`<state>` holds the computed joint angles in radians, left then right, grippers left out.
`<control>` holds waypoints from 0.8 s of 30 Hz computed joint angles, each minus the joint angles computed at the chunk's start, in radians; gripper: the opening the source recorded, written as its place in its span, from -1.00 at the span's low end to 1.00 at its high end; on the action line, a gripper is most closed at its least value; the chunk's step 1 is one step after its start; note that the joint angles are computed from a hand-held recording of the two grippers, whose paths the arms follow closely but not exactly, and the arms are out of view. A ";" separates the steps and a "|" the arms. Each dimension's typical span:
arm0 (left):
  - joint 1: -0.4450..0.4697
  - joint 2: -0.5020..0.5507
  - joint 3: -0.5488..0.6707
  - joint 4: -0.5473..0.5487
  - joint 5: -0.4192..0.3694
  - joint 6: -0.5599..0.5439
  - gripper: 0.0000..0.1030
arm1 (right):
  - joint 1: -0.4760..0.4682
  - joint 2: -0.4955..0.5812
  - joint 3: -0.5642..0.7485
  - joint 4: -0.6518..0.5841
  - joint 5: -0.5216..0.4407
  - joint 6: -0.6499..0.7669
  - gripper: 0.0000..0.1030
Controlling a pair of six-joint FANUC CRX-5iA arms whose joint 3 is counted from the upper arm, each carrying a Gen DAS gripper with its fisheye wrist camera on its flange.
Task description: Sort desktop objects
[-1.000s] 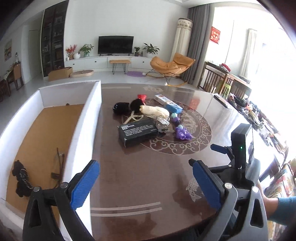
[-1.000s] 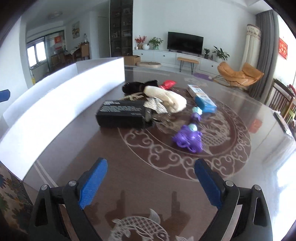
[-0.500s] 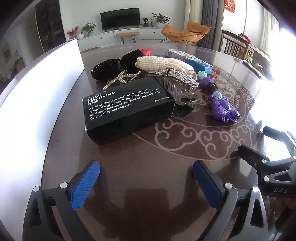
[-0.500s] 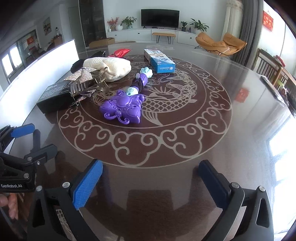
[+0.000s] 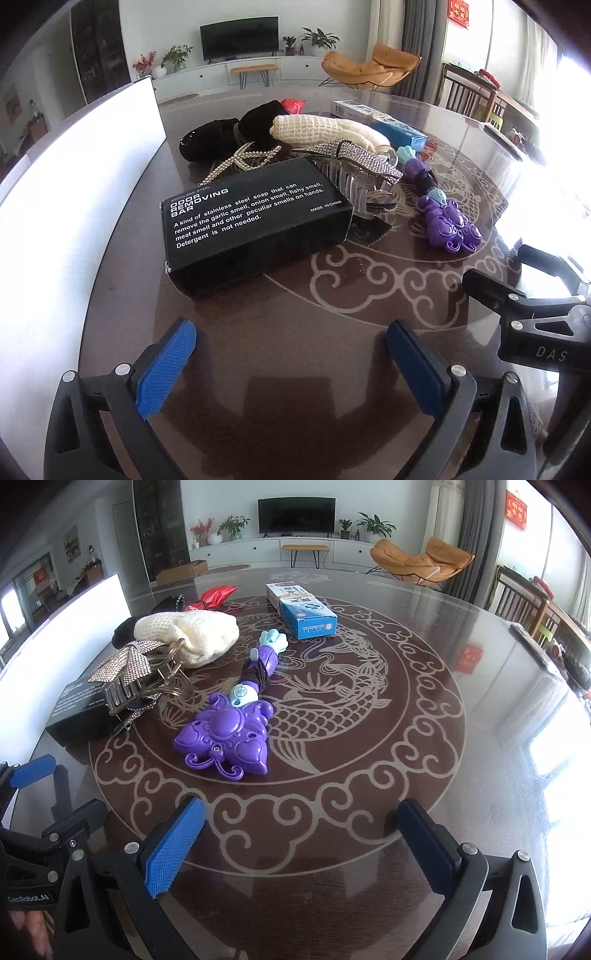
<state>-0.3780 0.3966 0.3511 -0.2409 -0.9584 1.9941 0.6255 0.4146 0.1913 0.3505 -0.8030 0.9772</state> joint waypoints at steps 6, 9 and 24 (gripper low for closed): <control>0.001 0.005 0.007 0.003 -0.001 -0.003 1.00 | 0.000 0.000 0.000 0.000 0.000 0.000 1.00; 0.001 0.007 0.010 0.004 -0.002 -0.004 1.00 | 0.000 0.000 0.000 0.000 0.000 0.000 1.00; 0.001 0.007 0.010 0.003 -0.002 -0.002 1.00 | 0.000 -0.001 -0.001 0.000 0.001 -0.001 1.00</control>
<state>-0.3772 0.4037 0.3608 -0.2378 -0.9605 1.9920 0.6256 0.4141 0.1903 0.3504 -0.8023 0.9762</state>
